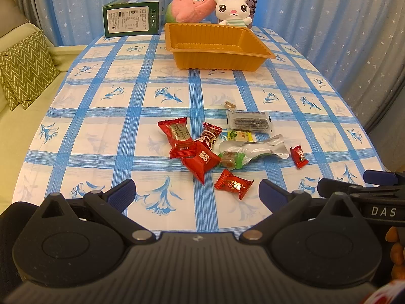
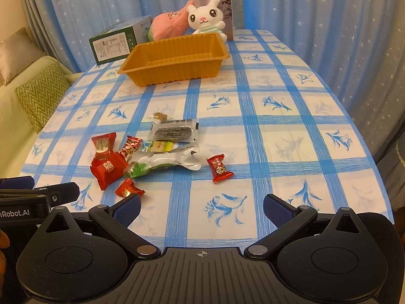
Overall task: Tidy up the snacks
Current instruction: 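Grasp small red candies with both grippers at once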
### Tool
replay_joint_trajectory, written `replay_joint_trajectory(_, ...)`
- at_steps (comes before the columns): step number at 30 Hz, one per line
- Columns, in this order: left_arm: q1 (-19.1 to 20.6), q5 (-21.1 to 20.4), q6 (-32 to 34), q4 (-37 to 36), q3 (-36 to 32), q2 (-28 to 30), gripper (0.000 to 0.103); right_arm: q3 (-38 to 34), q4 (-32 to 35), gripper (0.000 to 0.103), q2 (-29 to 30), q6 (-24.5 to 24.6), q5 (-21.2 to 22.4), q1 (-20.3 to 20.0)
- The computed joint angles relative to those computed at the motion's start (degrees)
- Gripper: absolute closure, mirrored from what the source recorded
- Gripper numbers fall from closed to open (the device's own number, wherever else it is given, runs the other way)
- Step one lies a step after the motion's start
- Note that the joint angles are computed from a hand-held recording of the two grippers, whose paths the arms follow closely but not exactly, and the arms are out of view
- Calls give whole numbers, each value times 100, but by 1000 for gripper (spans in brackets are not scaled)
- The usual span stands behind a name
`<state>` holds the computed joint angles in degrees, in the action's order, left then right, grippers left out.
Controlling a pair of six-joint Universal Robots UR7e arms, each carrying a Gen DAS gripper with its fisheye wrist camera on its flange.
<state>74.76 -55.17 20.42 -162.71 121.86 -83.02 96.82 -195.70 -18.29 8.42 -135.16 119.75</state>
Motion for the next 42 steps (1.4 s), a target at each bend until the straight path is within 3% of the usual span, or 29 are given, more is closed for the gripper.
replay_joint_trajectory(6,55,-120,-16,38,-45,5,1,6,-60,0,9,11,-31,-21)
replay_joint_trajectory(14,269,-520,80,358,-246,252,14,123,-567,0,104,-233,-187,-229)
replay_joint_trajectory(23,565,-1076,-561,1245,-795,795,35,36,-724,1,165,-382,-115,-466)
replay_joint_trajectory(28,709,-1369,-894,1088,-931,1094,43,-36,-698,1,197,-372,6,-599)
replay_joint_trajectory(32,689,-1308,-980,869,-950,1251,44,-91,-720,1,224,-418,67,-686)
replay_joint_trajectory(40,537,-830,-657,481,-803,1333,74,-178,-719,1,259,-533,167,-811)
replay_joint_trajectory(42,559,-831,-527,487,-811,1321,75,-208,-722,1,279,-581,198,-817)
